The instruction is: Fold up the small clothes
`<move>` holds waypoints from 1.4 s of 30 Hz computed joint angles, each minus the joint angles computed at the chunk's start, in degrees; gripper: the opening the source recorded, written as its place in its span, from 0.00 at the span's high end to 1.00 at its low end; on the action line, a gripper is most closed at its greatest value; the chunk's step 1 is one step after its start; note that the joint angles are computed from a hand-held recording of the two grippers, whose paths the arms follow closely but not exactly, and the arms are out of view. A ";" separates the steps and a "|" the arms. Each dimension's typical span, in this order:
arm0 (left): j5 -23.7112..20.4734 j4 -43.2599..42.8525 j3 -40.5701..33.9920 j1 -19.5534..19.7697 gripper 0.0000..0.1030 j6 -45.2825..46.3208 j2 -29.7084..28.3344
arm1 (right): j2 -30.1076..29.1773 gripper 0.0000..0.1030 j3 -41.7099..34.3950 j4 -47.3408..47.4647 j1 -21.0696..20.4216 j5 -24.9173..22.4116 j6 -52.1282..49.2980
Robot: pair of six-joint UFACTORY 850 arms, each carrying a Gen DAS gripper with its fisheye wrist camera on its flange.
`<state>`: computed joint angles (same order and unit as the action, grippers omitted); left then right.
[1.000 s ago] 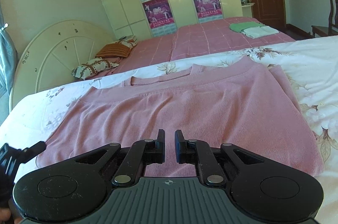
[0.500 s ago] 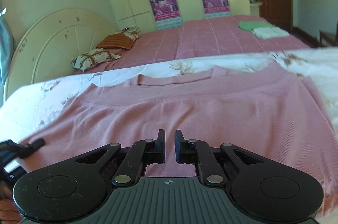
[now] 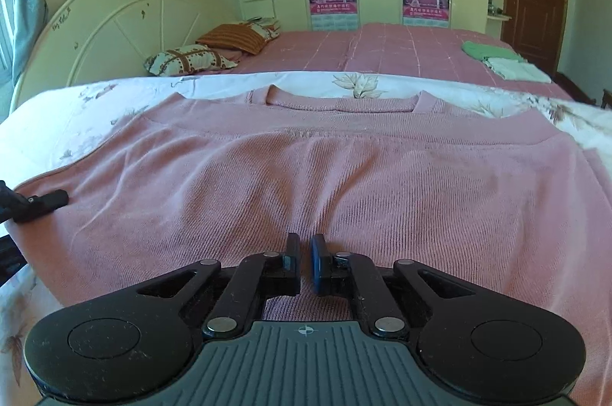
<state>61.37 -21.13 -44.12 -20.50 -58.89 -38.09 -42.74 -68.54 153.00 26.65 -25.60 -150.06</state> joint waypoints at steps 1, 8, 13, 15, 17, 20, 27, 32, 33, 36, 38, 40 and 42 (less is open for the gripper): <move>-1.00 -0.79 -0.19 -0.41 0.93 2.66 0.97 | -0.26 0.95 -0.59 -2.27 -0.30 -0.02 3.19; -14.78 -2.17 -9.67 -5.18 0.93 27.84 5.77 | -1.14 0.96 -1.69 -16.23 -3.47 -4.03 20.44; -31.66 -5.83 -26.10 -10.29 0.93 47.87 -0.23 | 1.17 0.96 1.94 -18.55 -10.29 -14.06 34.84; -38.54 -6.98 -33.74 -11.85 0.93 52.29 -5.13 | 2.73 0.96 4.15 -19.16 -14.80 -17.07 37.99; -45.84 -4.85 -41.74 -12.89 0.90 50.64 -11.11 | 3.45 0.95 5.13 -23.37 -19.64 -20.23 42.35; -53.06 7.22 -49.67 -14.59 0.63 38.08 -17.52 | 4.00 0.39 5.12 -29.64 -25.17 -21.26 47.59; -32.01 -3.16 -31.61 -15.42 0.43 41.42 -6.93 | 3.77 0.38 5.20 -37.52 -30.70 -29.36 51.18; -34.46 -22.85 -30.48 -11.26 0.41 58.21 -5.93 | 1.70 0.38 2.73 -43.74 -28.84 -29.59 54.20; -35.38 -24.28 -30.97 -10.66 0.42 59.74 -6.43 | 1.48 0.38 2.66 -43.33 -27.89 -28.60 52.92; -39.88 -28.48 -32.17 -9.59 0.47 64.32 -7.72 | 0.01 0.38 0.45 -44.80 -25.95 -25.90 52.59; -39.31 -23.72 -31.24 -9.44 0.46 58.37 -8.49 | -0.62 0.39 -0.87 -46.18 -24.83 -23.40 51.76; -37.76 -19.09 -29.96 -9.34 0.45 51.77 -8.40 | -1.16 0.54 -2.06 -48.84 -24.00 -21.47 52.40; -37.07 -16.73 -29.55 -9.22 0.44 48.67 -8.57 | -1.32 0.59 -2.30 -50.62 -23.72 -21.99 52.22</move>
<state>24.31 -37.86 -73.67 -29.72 -10.23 -46.66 -44.06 -70.84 102.38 2.94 -47.60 -97.84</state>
